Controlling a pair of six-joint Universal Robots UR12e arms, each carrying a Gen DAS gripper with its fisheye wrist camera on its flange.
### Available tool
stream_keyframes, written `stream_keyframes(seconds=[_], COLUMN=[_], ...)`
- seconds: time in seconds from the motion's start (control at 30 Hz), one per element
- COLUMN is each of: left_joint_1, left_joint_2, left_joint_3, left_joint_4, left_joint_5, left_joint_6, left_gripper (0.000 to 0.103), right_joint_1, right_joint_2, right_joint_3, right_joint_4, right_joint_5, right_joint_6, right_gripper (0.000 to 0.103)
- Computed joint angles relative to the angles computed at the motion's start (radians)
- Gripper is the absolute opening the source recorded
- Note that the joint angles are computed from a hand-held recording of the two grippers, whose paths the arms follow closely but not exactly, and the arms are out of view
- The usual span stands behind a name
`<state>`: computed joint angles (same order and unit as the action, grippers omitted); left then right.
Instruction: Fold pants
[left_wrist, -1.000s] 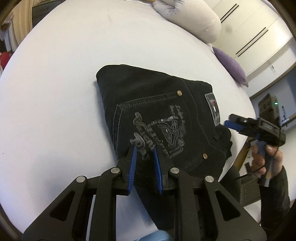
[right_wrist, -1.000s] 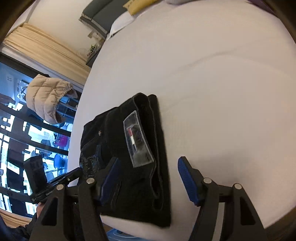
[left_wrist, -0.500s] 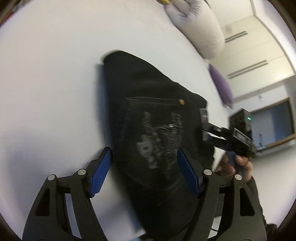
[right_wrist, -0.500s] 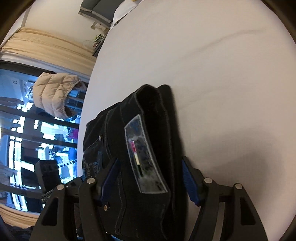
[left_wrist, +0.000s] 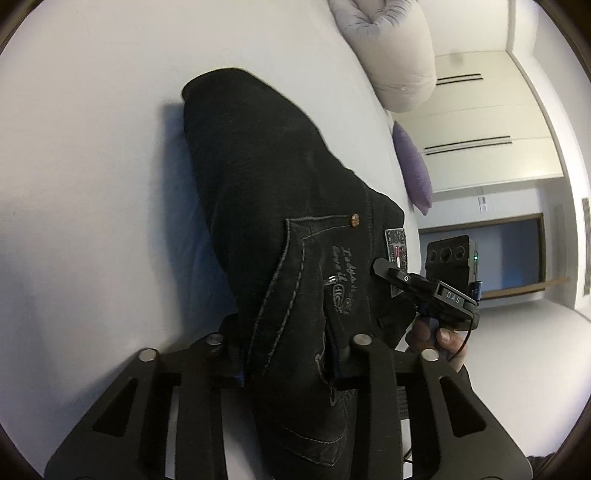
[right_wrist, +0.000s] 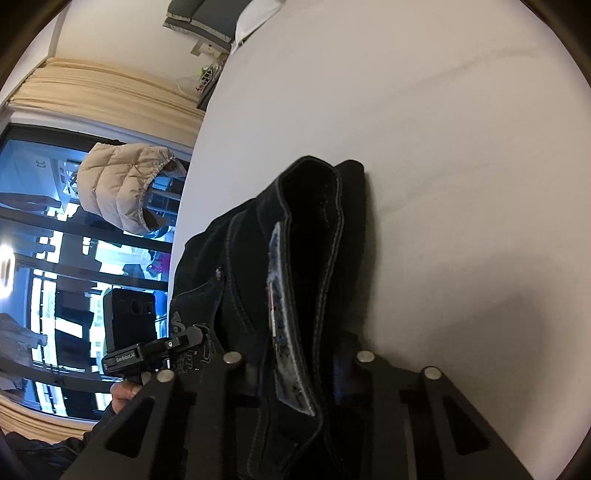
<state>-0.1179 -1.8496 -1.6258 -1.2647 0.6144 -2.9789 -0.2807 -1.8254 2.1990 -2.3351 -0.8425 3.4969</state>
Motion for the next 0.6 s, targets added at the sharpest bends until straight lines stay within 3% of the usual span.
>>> stream_keyframes(seconds=[0.17, 0.3, 0.5, 0.6], left_joint_1=[0.007, 0.018, 0.03, 0.042], left_joint_2=[0.013, 0.028, -0.003, -0.05], left_joint_3=[0.01, -0.003, 0.015, 0.096], left_joint_4=[0.017, 0.084, 0.199, 0.187], left_joint_5=[-0.024, -0.04, -0.005, 0.052], left_joint_6=[0.024, 0.003, -0.034, -0.021], left_gripper=[0.019, 0.018, 0.018, 0.019], right_joint_1=[0.039, 0.065, 0.104, 0.136], right_joint_2=[-0.013, 0.007, 0.127, 0.201], right_joint_3=[-0.031, -0.071, -0.162, -0.22], right_joint_4=[-0.031, -0.057, -0.153, -0.188], right_joint_5=[-0.044, -0.05, -0.028, -0.041], right_joint_6=[0.021, 0.024, 0.08, 0.115], right_gripper=[0.022, 0.021, 0.021, 0.021])
